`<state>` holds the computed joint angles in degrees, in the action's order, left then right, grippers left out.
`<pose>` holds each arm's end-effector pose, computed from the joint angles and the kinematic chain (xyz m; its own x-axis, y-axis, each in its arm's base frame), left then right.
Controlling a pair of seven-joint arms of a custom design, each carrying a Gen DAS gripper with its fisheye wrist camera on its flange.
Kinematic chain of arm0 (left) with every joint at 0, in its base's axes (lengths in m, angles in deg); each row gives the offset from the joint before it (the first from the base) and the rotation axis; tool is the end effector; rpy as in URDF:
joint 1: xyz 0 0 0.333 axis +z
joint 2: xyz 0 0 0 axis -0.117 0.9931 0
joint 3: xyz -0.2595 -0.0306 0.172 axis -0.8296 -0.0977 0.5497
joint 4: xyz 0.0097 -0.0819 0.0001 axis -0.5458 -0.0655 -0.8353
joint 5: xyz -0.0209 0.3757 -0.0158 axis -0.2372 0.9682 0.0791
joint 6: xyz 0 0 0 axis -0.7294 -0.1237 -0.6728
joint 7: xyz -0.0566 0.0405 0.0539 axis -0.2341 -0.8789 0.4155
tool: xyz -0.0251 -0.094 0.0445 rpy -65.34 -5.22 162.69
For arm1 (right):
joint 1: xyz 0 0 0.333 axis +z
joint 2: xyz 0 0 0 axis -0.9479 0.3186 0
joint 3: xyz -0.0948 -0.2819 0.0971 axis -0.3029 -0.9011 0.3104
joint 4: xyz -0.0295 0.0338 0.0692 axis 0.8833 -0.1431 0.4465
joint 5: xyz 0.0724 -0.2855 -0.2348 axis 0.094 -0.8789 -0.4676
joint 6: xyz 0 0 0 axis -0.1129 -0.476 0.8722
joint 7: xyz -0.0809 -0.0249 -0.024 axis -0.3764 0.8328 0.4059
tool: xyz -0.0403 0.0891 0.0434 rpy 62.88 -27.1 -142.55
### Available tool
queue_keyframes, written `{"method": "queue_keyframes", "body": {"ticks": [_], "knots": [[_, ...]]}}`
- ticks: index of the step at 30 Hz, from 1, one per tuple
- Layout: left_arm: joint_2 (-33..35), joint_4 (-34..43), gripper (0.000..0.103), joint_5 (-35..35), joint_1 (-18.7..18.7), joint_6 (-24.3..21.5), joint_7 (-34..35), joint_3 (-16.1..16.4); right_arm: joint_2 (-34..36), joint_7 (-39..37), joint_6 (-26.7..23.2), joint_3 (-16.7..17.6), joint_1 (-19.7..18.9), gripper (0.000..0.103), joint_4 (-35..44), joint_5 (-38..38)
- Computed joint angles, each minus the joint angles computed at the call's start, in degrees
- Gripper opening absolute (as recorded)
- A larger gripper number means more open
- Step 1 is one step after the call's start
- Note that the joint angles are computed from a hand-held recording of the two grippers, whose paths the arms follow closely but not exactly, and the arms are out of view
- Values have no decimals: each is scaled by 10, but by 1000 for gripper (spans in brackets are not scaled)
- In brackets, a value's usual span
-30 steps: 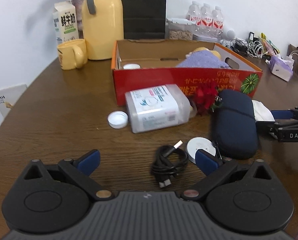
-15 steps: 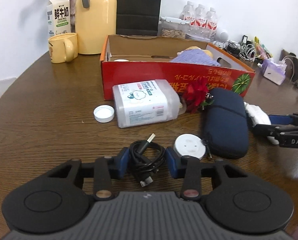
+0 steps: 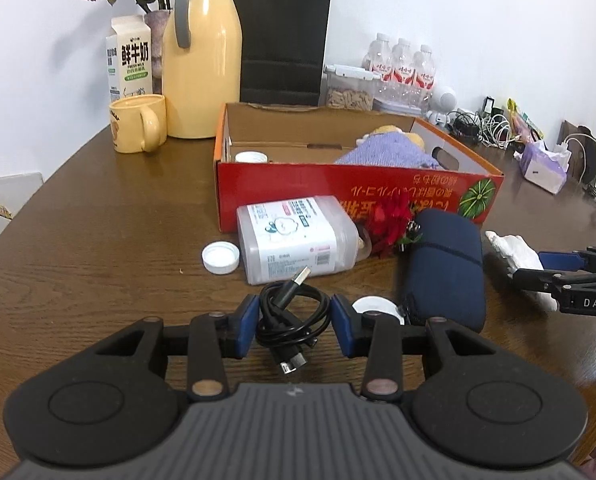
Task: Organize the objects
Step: 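Carry the white cloth and black cable into the box and release both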
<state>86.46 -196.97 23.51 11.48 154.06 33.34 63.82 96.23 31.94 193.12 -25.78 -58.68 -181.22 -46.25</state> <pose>0.6169 -0.1225 0.3358 -0.3814 -0.9204 0.0857 -0.5836 0.1679 -0.7945 0.5632 0.0972 0.2996 0.0065 -0.9994 -0.0341 -0.5765 0.0241 -0.8167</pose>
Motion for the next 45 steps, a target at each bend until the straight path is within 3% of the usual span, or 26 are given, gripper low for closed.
{"method": "queue_keyframes", "body": {"ticks": [7, 16, 19, 27, 31, 37, 41, 44, 45], "knots": [[-9, 3, 40, 2, -22, 25, -10, 27, -11, -9, 23, -3, 5, 59, -7, 2], [2, 66, 40, -20, -110, 66, -22, 105, -8, -39, 48, -7, 8, 59, 41, 4], [22, 110, 40, -30, -132, 66, -23, 118, 5, -53, 44, -10, 9, 59, 78, 6], [94, 252, 40, -83, -191, 23, -10, 144, 78, -83, 2, -23, 16, 60, 225, 31], [142, 332, 40, -118, -220, -9, 0, 159, 136, -112, -37, -56, 40, 60, 319, 82], [231, 473, 40, -167, -278, -70, 14, 212, 209, -113, -78, -80, 44, 60, 416, 113], [276, 540, 40, -172, -265, -122, 51, 177, 224, -105, -101, -71, 28, 60, 434, 99], [283, 544, 41, -182, -265, -130, 63, 176, 229, -94, -118, -73, 25, 62, 439, 90], [281, 540, 46, -187, -272, -126, 58, 188, 230, -91, -121, -77, 28, 66, 439, 89]]}}
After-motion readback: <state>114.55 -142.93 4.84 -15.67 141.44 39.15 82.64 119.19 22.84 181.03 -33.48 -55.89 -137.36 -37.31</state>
